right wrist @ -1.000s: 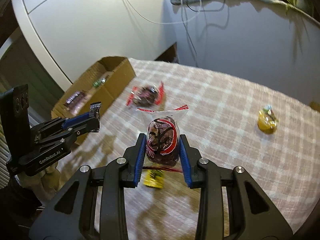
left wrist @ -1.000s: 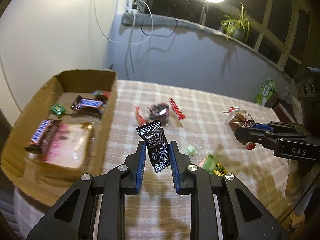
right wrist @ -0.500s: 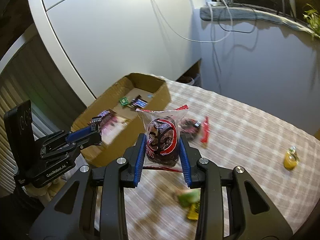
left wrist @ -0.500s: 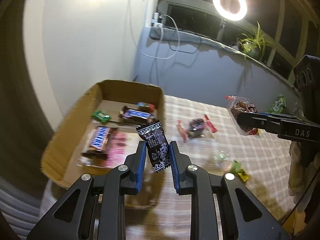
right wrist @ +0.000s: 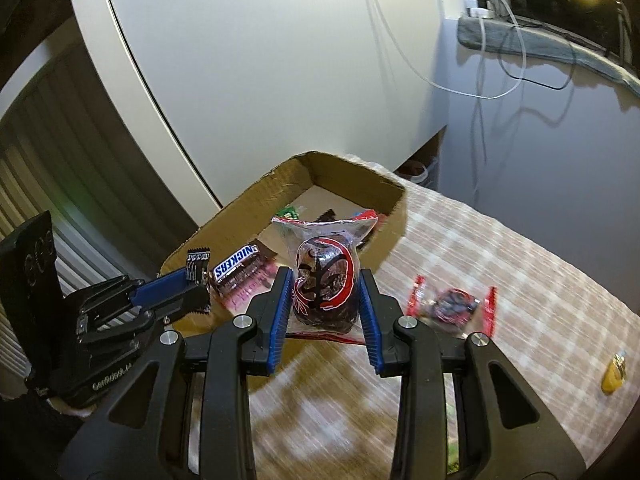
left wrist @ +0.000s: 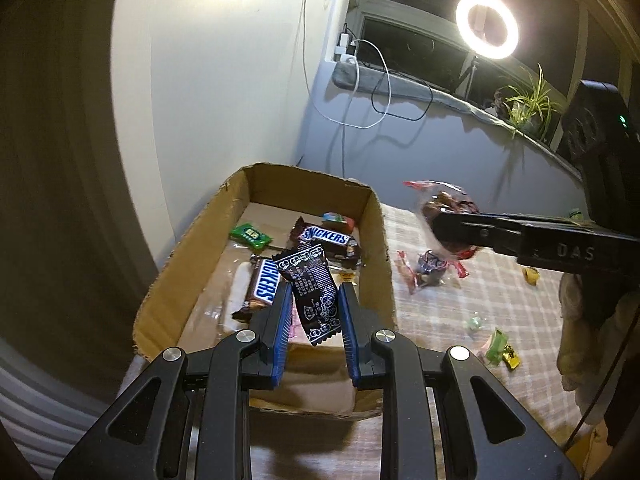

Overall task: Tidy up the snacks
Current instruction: 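Carry both snacks into the box and open both tools to release them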

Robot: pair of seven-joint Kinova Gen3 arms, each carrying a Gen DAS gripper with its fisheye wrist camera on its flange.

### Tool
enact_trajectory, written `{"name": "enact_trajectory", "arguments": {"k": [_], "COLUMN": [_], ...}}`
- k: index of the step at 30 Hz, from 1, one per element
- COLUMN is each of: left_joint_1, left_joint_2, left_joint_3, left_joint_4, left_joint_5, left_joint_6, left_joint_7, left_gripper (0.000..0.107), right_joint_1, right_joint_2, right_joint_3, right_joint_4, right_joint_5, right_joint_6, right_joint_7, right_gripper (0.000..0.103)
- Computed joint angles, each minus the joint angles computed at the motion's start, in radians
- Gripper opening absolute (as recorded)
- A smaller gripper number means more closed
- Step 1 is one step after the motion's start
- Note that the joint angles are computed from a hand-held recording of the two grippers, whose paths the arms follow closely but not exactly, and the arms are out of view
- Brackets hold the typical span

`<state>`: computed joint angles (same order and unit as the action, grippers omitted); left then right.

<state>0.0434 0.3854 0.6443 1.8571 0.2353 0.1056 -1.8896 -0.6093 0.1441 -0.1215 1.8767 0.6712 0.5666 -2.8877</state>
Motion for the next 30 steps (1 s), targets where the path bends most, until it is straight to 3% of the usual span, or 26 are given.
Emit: {"name": "enact_trajectory", "arguments": {"k": [12,26,29,30], "left_joint_1": [-0.035,-0.024,0.001,0.006], "left_joint_2": [0.018,0.012,0.008,0.006], "left_joint_3": [0.015,-0.004,-0.032,-0.038], "left_joint_4": [-0.006,-0.011,-0.013,-0.013], "left_joint_5": [-0.004,0.017,0.014,0.013], "left_joint_6": [0.004,0.011,0.01,0.007], "left_joint_7": [-0.011,-0.023,-0.015,-0.011], "left_gripper": [0.022,0.023,0.036,0.04], "right_joint_1": [0.009,-0.008,-0.013,-0.019], "right_joint_2": [0.101,0.138,0.14,0.14], "right_joint_3": [0.038,0.079,0.087,0.093], "right_joint_4": [-0.098,-0.146,-0.151,-0.15], "right_joint_5": [-0.132,-0.204,-0.204,-0.196], "right_joint_6": [-0.034,-0.035,-0.032,-0.031], "right_joint_7": [0.174,0.27,0.27,0.262], "right_gripper": [0.034,0.034,0.037,0.046]}}
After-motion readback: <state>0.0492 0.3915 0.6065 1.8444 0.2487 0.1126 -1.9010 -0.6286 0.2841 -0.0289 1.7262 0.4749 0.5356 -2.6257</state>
